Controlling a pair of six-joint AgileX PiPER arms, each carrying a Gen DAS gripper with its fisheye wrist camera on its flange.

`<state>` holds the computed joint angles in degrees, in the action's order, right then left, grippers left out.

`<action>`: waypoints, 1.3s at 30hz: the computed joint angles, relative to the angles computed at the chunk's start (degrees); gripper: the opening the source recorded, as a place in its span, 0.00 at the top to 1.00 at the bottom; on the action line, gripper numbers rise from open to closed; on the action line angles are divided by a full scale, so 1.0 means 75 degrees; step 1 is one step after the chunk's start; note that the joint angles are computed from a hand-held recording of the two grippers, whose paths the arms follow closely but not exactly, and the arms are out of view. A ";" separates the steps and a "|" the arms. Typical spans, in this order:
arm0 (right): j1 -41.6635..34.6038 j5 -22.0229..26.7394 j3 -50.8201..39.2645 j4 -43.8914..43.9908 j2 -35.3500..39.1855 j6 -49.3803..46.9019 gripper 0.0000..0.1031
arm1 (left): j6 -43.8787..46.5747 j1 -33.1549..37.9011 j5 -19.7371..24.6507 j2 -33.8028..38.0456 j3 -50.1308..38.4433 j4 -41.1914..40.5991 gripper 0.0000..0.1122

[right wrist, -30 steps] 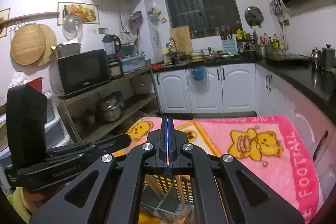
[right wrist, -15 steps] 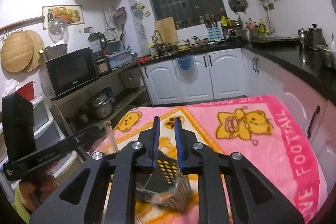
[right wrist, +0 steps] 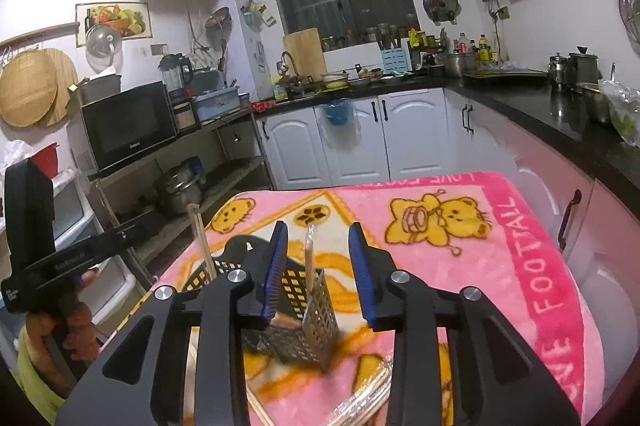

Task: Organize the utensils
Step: 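Lower chopsticks into the green caddy and open the left gripper while the right gripper releases its pair, then withdraw both open grippers from the caddy toward the wrapped chopsticks on the blanket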

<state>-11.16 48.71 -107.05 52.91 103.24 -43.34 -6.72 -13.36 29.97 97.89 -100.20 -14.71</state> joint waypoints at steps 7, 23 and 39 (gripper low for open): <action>-0.0128 -0.0060 0.0565 0.0208 -0.0309 -0.0353 0.64 | -0.0143 -0.0021 -0.0367 -0.0491 0.0777 0.0161 0.52; -0.0418 -0.0045 0.2118 0.0662 -0.1069 -0.1264 0.59 | -0.0333 0.0084 -0.0892 -0.1323 0.2361 0.0114 0.18; -0.0664 0.0103 0.3336 0.0630 -0.1590 -0.1957 0.58 | -0.0426 0.0121 -0.1005 -0.1612 0.3291 0.0022 0.18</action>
